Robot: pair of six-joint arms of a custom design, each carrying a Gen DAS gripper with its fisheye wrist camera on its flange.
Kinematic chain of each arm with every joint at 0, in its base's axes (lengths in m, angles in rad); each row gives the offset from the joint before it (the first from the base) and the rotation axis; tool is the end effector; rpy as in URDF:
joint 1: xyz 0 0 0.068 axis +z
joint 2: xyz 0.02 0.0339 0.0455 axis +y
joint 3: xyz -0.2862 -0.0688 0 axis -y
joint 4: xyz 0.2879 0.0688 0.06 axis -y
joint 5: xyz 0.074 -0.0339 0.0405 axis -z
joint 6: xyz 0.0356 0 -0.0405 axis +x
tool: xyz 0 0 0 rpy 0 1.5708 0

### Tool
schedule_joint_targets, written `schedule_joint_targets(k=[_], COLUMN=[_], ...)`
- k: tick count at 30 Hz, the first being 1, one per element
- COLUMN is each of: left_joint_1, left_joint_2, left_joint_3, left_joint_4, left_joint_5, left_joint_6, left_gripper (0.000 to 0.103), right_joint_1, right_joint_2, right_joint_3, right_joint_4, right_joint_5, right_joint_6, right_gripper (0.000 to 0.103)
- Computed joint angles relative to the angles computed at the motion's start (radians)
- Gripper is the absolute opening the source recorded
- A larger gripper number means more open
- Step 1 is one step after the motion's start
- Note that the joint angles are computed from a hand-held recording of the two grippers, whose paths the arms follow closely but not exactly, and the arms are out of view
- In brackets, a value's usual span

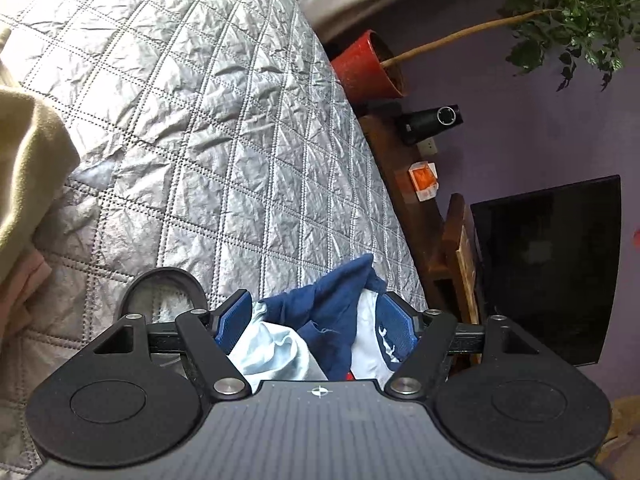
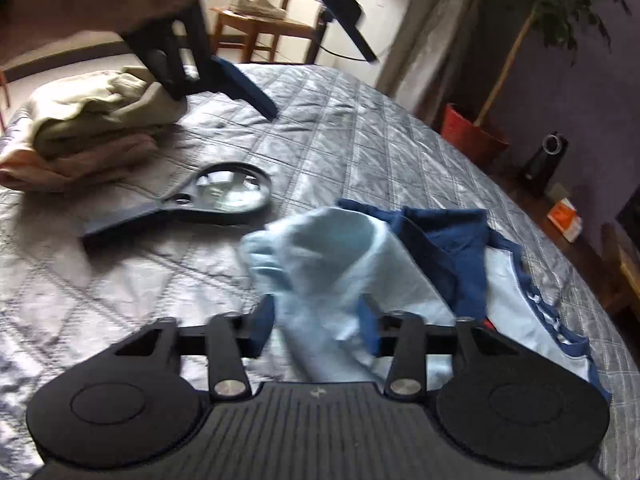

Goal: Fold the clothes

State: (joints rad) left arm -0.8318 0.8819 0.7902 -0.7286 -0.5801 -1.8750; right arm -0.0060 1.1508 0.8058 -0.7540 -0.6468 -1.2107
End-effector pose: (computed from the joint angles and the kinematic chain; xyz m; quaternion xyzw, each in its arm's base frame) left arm 0.1498 -0.1354 0.2919 -0.5351 0.7208 -0.2855 0.3356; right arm 0.2412 0.0200 0.2427 -0.5835 0.7176 0.1269 0.3584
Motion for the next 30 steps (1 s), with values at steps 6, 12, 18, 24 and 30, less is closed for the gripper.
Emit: schedule_joint_targets(k=[6,12,18,24,30], left_joint_1=[-0.005,-0.006,-0.001,-0.006,-0.003], left_joint_2=[-0.021,-0.019,-0.025,-0.002,0.019], left_joint_3=[-0.007,-0.009,-0.01,0.001,0.007], left_joint_4=[-0.006,0.005,0.006,0.007,0.033], left_joint_5=[-0.008,-0.002,-0.005,0.009,0.03], left_joint_6=[-0.008,0.001,0.003,0.024,0.062], left_gripper=[0.076,0.076,0.077,0.077,0.077], right_joint_1=[-0.01,0.024,-0.075,-0.053,0.082], right_joint_2=[0.073,0.146,0.136,0.097,0.162], right_joint_3=[0.099,0.179,0.215,0.088,0.082], right_joint_4=[0.139,0.456,0.078,-0.002,0.253], right_joint_5=[-0.045,0.084,-0.11,-0.036,0.092], right_joint_6=[0.302,0.713,0.5,0.505,0.684], right_gripper=[0.003,0.023,0.032,0.027,0.035])
